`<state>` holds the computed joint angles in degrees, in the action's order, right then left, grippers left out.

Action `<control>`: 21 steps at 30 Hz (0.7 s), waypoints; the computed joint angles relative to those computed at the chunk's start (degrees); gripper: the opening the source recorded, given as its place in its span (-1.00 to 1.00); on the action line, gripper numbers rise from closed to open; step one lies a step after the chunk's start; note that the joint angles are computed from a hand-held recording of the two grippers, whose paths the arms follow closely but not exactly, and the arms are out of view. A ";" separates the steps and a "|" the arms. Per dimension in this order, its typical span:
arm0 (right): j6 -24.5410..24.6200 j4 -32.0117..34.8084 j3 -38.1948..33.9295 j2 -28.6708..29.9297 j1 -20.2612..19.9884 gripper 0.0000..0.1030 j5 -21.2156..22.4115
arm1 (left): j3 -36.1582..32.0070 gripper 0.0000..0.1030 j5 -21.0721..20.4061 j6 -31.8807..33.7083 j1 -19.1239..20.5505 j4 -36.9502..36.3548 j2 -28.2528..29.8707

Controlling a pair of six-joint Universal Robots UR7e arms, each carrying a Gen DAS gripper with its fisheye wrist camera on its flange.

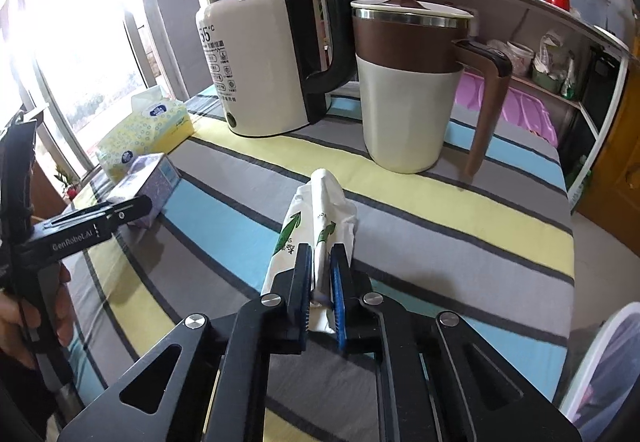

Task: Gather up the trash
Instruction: 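Grasp the purple juice carton with the left gripper while the right gripper grasps the white napkin, then carry the juice carton and napkin with both grippers over the trash bin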

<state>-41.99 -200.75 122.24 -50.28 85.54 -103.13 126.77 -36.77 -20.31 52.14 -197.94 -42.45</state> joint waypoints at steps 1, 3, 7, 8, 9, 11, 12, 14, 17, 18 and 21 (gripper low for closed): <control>0.29 -0.25 0.50 -0.30 -0.08 -0.82 0.13 | 0.25 0.10 -0.35 0.60 -0.25 -0.57 0.07; 0.77 -1.11 1.68 -0.92 -0.27 -0.83 0.30 | 0.85 0.09 -1.38 1.75 -0.92 -1.73 0.20; 1.86 -2.99 4.05 -2.18 -0.74 -0.84 0.87 | 1.90 0.09 -3.01 3.07 -3.01 -2.85 0.69; 2.21 -3.70 4.87 -2.62 -0.89 -0.84 1.03 | 2.11 0.09 -3.42 3.15 -3.43 -2.97 0.71; 2.42 -4.21 5.42 -2.93 -0.98 -0.84 1.14 | 2.49 0.09 -4.03 3.35 -4.12 -3.17 0.78; 2.84 -5.58 7.16 -4.02 -1.29 -0.84 1.56 | 2.91 0.09 -4.76 3.61 -5.18 -3.50 1.06; 2.86 -6.69 8.28 -4.59 -1.44 -0.84 1.71 | 3.28 0.09 -5.39 3.66 -5.84 -3.71 1.20; 2.68 -8.26 9.87 -5.35 -1.57 -0.84 1.59 | 3.82 0.10 -6.50 3.52 -6.98 -3.80 1.54; 2.69 -10.17 12.51 -6.75 -2.20 -0.85 1.71 | 4.54 0.09 -7.68 2.80 -8.86 -3.69 2.24; 2.68 -11.08 13.56 -7.24 -2.46 -0.85 1.64 | 4.85 0.10 -8.09 2.44 -9.51 -3.53 2.40; 2.78 -12.99 15.92 -8.55 -3.20 -0.85 1.90 | 5.52 0.09 -9.03 1.82 -11.25 -3.22 2.73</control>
